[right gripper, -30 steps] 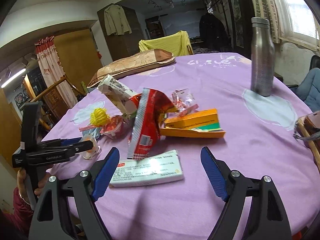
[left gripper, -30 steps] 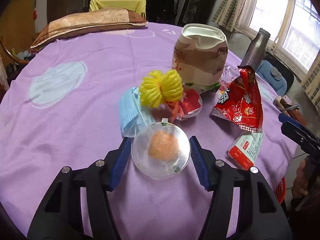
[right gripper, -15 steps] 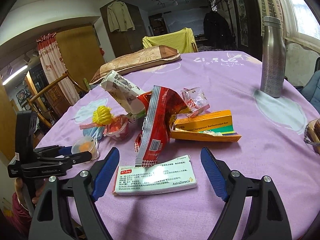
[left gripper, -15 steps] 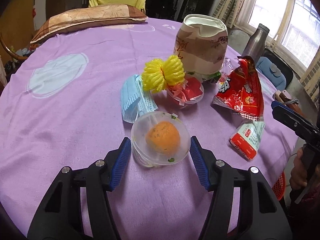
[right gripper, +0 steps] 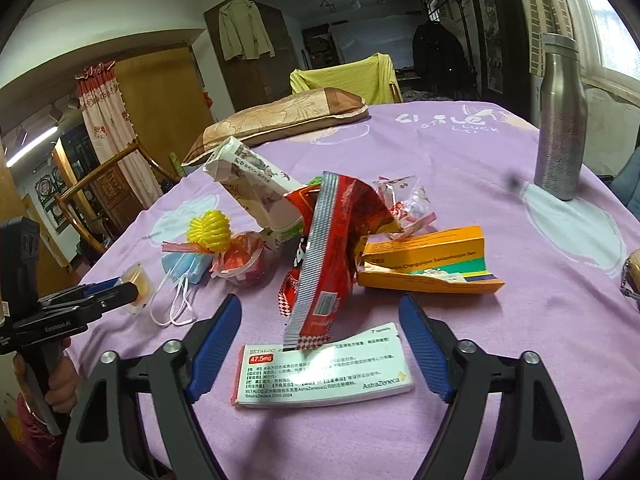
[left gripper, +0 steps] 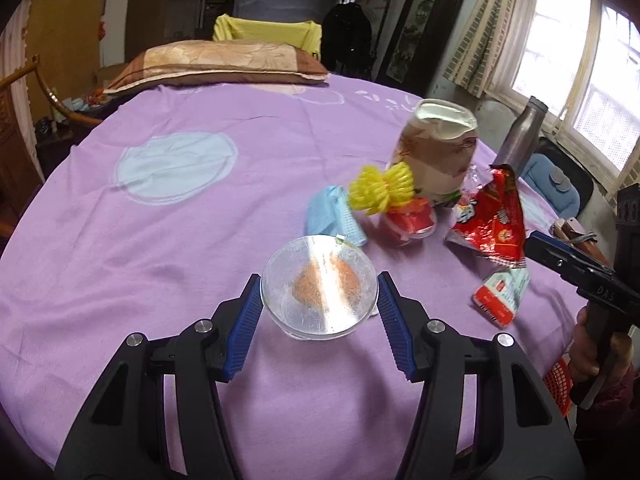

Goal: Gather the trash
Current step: 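Lift the clear cup with the left tool while the right tool grasps the red snack bag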

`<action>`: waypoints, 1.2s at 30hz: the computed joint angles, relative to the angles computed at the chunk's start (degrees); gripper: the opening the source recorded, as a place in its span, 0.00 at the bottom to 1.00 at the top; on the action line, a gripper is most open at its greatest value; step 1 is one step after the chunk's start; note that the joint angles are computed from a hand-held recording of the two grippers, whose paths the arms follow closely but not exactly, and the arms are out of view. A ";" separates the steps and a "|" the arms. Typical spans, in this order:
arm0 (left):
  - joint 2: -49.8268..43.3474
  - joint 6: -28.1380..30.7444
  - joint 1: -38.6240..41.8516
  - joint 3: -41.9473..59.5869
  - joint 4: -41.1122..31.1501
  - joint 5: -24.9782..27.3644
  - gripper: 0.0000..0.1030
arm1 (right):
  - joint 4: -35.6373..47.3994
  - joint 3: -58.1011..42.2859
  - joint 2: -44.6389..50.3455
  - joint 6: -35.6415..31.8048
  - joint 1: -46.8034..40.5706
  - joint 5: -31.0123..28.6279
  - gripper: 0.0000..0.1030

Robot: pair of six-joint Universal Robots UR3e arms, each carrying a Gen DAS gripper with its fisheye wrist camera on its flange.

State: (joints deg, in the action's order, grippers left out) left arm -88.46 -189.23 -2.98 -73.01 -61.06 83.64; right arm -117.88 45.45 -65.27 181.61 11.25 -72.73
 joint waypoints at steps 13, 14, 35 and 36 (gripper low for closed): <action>3.22 0.29 3.81 -4.91 0.76 -2.03 0.55 | 4.54 -9.56 5.83 0.90 2.20 -2.41 0.61; 3.26 0.30 3.94 -5.04 0.81 -2.17 0.55 | 5.11 -10.51 6.37 1.02 2.22 -2.36 0.60; 1.27 -0.27 0.33 1.84 -0.15 -1.21 0.55 | -3.64 -2.06 -1.90 3.33 -1.41 1.68 0.09; 0.85 -0.28 -0.49 2.93 -0.28 -0.89 0.55 | -4.11 -0.78 -3.02 3.37 -1.69 1.81 0.09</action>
State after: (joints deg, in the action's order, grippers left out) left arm -87.61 -189.51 -3.47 -70.08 -61.34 82.75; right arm -121.99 44.67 -68.29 184.98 9.56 -70.92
